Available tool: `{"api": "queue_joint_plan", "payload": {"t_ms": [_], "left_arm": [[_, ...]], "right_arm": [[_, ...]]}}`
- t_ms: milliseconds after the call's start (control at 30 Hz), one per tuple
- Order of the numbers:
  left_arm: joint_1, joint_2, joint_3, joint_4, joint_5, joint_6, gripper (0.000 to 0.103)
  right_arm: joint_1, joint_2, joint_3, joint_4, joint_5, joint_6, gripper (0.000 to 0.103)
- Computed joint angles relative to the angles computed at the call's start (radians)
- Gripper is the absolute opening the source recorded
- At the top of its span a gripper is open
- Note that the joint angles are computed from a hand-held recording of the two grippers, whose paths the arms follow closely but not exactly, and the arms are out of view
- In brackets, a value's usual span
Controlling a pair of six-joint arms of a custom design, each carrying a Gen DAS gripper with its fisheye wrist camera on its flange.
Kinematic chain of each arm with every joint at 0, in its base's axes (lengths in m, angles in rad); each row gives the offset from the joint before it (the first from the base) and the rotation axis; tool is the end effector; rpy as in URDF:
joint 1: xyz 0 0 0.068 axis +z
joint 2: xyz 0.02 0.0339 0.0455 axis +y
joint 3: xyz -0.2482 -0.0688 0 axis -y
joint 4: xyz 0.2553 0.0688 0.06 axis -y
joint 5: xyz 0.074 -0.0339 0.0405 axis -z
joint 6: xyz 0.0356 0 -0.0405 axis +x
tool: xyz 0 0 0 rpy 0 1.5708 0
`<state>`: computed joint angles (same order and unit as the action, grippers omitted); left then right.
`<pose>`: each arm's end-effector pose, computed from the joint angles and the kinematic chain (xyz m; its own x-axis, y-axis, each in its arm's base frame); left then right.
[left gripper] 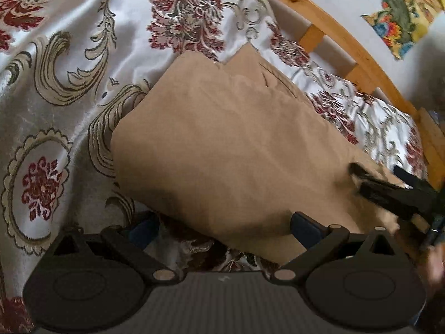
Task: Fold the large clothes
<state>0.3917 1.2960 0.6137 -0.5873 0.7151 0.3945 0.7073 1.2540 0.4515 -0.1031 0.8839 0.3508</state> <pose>0.2109 0.0619 0.1416 -0.8565 -0.0398 -0.5145 0.2391 0.8529 -0.4641 0.1873 0.1239 0.1315 -0.5786 -0.2079 -0.7887 0.1592 0.9196 -0.3592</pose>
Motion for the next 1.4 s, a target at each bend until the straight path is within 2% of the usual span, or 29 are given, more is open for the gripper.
{"api": "queue_joint_plan", "payload": {"t_ms": [100, 233, 300, 367, 433, 500, 533, 567, 667, 700, 767, 867, 1033, 1100, 1133, 1233, 1267, 1300, 1400], "left_arm": [[0.024, 0.031, 0.016, -0.032, 0.024, 0.086, 0.103], [0.018, 0.021, 0.015, -0.035, 0.013, 0.088, 0.103], [0.013, 0.015, 0.009, -0.026, 0.009, 0.077, 0.103], [0.017, 0.015, 0.009, -0.03, 0.012, 0.089, 0.103], [0.02, 0.022, 0.012, -0.036, 0.015, 0.112, 0.103], [0.026, 0.019, 0.008, -0.041, 0.016, 0.142, 0.103], [0.026, 0.013, 0.002, -0.037, 0.016, 0.147, 0.103], [0.026, 0.003, -0.007, -0.029, 0.015, 0.144, 0.103], [0.017, -0.029, -0.033, -0.001, 0.007, 0.095, 0.103], [0.013, -0.035, -0.038, 0.007, 0.005, 0.074, 0.103], [0.015, -0.029, -0.044, 0.031, 0.016, 0.035, 0.103], [0.002, -0.012, -0.054, 0.101, 0.026, -0.06, 0.103], [-0.086, -0.051, -0.09, 0.234, -0.054, -0.288, 0.1], [-0.086, -0.091, -0.117, 0.277, -0.034, -0.357, 0.064], [-0.081, -0.097, -0.115, 0.273, -0.015, -0.361, 0.057], [-0.103, -0.148, -0.128, 0.282, -0.048, -0.383, 0.03], [-0.116, -0.168, -0.13, 0.279, -0.083, -0.39, 0.016], [-0.117, -0.185, -0.131, 0.272, -0.097, -0.389, 0.01], [-0.112, -0.258, -0.137, 0.248, -0.078, -0.367, 0.002]], "right_arm": [[0.025, 0.142, 0.026, 0.052, 0.025, -0.006, 0.102], [0.077, 0.229, 0.014, 0.144, 0.118, -0.007, 0.102], [0.081, 0.157, 0.001, 0.086, 0.08, 0.008, 0.102], [0.116, 0.01, -0.025, -0.036, 0.03, 0.091, 0.096], [0.249, -0.134, -0.035, -0.249, 0.077, 0.303, 0.098], [0.433, -0.116, 0.019, -0.529, 0.167, 0.598, 0.102], [0.528, -0.032, 0.072, -0.707, 0.194, 0.806, 0.102], [0.588, 0.063, 0.114, -0.826, 0.19, 0.967, 0.102], [0.679, 0.324, 0.19, -0.998, 0.147, 1.333, 0.102], [0.682, 0.375, 0.2, -0.999, 0.128, 1.382, 0.102], [0.694, 0.414, 0.194, -0.98, 0.138, 1.421, 0.102], [0.682, 0.382, 0.151, -0.914, 0.148, 1.406, 0.102], [0.68, 0.364, 0.131, -0.895, 0.16, 1.41, 0.102], [0.689, 0.367, 0.133, -0.905, 0.157, 1.429, 0.102], [0.692, 0.363, 0.132, -0.909, 0.156, 1.434, 0.102], [0.697, 0.354, 0.124, -0.907, 0.154, 1.443, 0.102], [0.697, 0.352, 0.122, -0.905, 0.154, 1.443, 0.102], [0.697, 0.35, 0.121, -0.904, 0.154, 1.444, 0.102], [0.694, 0.343, 0.117, -0.9, 0.154, 1.438, 0.102]]}}
